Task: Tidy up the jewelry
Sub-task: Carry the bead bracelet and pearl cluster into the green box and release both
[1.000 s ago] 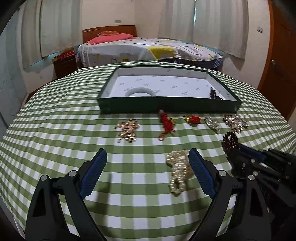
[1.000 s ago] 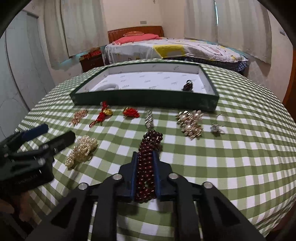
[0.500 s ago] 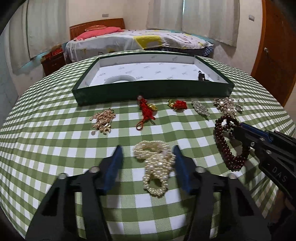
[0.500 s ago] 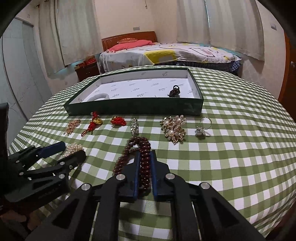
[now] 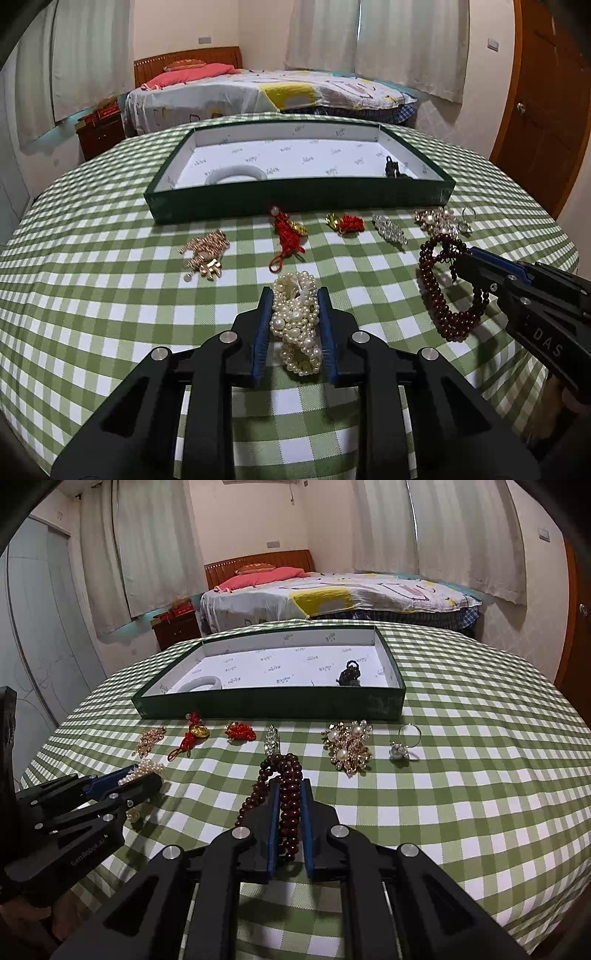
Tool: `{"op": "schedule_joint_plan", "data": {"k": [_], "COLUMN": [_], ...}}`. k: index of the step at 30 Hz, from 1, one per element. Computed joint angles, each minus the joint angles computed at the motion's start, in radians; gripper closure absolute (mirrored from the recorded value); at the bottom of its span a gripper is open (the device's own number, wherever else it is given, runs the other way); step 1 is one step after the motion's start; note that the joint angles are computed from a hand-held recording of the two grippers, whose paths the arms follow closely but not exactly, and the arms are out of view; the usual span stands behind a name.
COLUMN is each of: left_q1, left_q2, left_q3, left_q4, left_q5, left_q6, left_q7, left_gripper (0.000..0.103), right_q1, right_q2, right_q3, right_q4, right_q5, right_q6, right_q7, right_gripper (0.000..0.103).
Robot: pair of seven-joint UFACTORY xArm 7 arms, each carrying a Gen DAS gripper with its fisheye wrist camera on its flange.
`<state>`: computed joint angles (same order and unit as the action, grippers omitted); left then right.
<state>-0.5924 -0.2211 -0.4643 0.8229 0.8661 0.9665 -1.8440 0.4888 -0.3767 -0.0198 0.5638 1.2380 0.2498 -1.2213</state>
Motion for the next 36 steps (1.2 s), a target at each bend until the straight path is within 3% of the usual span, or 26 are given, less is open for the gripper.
{"op": "schedule_joint_plan", "data": {"k": [21, 28, 36], "left_q1": [0.021, 0.059, 0.112], "left_q2": [-0.066, -0.079, -0.055], "left_q3": [-0.03, -0.027, -0.003], "left_q4": [0.038, 0.055, 0.104], "left_q5": [0.065, 0.093, 0.159], "left_q6": [0.098, 0.076, 0.029], "left_q7": [0.006, 0.026, 0.049], "left_gripper": [0.079, 0.079, 0.08], "right_q1": [0.034, 0.032, -0.01], "right_q2": [-0.082, -0.056, 0.028], "right_q3": [-0.024, -0.031, 0.019], "right_q4": [0.023, 0.088, 0.211], "right_q5": [0.06, 0.106, 0.211], "right_q6": [-0.03, -0.029, -0.027], "right_q7": [-0.065, -0.109, -0.193], "right_gripper": [0.092, 0.092, 0.092]}}
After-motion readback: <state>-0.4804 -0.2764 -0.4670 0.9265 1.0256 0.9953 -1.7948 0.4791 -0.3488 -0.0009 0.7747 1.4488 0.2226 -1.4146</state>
